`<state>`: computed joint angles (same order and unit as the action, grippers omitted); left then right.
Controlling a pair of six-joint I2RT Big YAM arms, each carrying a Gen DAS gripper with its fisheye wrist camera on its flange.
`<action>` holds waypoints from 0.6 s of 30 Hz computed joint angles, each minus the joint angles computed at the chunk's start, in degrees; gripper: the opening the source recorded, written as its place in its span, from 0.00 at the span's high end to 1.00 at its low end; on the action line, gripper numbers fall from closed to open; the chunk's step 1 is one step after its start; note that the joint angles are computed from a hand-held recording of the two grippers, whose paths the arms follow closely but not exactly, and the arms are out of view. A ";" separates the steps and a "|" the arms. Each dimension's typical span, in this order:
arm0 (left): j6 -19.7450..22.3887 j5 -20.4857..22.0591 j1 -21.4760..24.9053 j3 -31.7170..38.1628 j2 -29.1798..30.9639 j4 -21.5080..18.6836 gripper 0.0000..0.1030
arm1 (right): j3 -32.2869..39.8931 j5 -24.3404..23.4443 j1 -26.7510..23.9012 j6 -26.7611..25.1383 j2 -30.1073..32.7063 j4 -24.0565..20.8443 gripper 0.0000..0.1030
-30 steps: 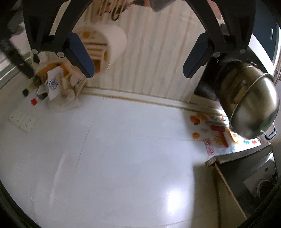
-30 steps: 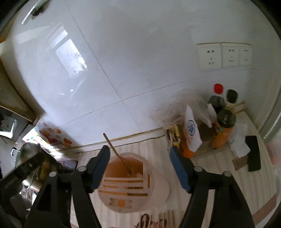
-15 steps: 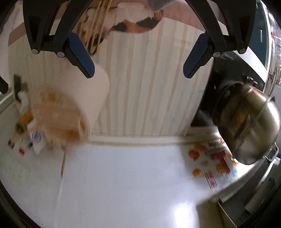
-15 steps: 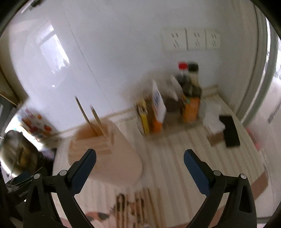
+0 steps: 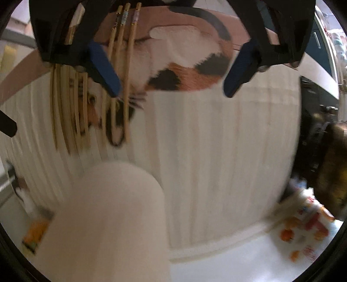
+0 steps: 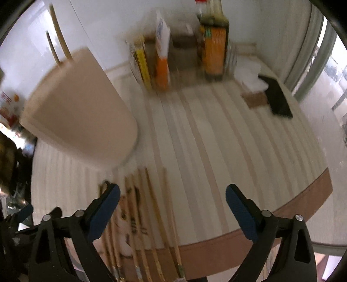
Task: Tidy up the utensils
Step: 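Move both open tools back down to the row of chopsticks, then close the left tool on a chopstick while the right tool grasps another chopstick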
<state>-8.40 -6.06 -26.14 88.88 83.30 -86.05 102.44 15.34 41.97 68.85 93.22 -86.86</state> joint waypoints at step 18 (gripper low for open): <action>0.08 5.68 -1.25 -4.38 2.30 1.50 0.96 | -10.82 -10.35 0.38 0.99 -2.45 3.87 0.41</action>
